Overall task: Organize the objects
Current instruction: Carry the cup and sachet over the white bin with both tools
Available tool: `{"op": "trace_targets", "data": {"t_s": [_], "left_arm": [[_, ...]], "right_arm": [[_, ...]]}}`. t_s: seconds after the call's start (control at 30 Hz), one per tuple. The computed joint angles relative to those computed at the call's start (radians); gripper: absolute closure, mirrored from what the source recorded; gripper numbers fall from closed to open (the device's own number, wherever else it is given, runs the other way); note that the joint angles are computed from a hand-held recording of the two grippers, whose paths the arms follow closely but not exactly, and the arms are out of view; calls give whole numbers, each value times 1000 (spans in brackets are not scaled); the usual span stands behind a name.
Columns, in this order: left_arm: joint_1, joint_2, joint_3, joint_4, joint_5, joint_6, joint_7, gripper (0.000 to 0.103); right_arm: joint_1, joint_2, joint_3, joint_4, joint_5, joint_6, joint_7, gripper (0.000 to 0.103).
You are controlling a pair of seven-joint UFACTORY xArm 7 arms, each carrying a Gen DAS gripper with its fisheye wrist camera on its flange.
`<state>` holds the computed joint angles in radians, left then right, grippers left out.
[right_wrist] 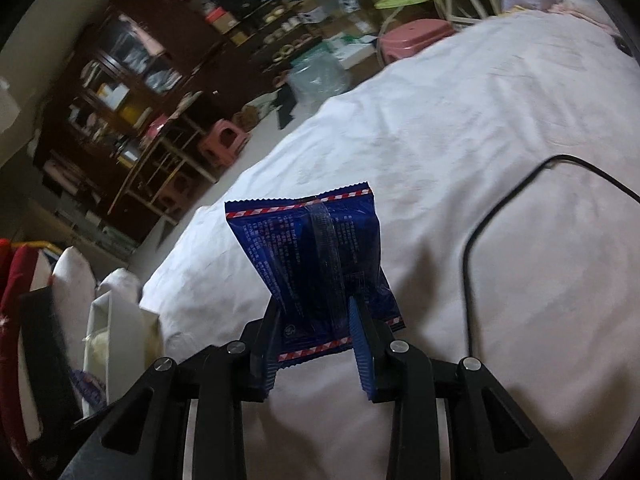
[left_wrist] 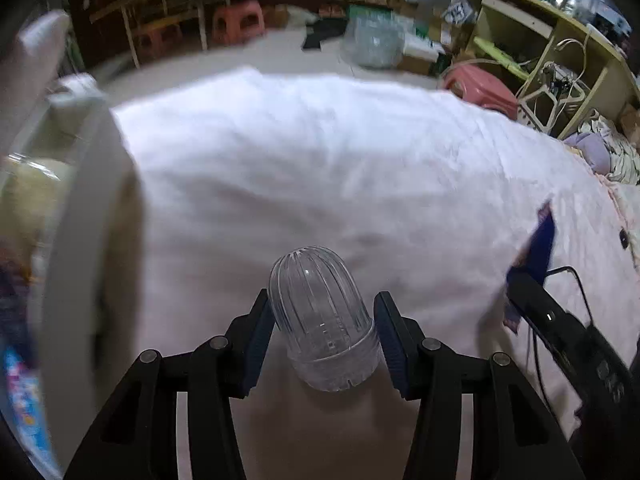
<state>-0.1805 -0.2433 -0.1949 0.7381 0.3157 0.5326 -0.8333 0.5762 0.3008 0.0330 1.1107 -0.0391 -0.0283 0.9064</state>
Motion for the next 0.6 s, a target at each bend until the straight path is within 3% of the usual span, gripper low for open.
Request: {"op": "trace_targets", "data": {"t_s": [0.17, 0.27, 0.43, 0.6], "left_arm": [[28, -151, -24, -48, 57, 37, 1, 53], [47, -229, -37, -61, 86, 58, 17, 53], [73, -376, -5, -120, 36, 81, 94, 53], [97, -527, 51, -201, -39, 139, 183, 53]], "right_arm": [[-242, 29, 301, 15, 74, -68, -142, 72], [-252, 33, 343, 42, 89, -49, -193, 72], [-324, 57, 502, 115, 122, -43, -329, 72], [-256, 88, 520, 216, 142, -2, -413, 72]]}}
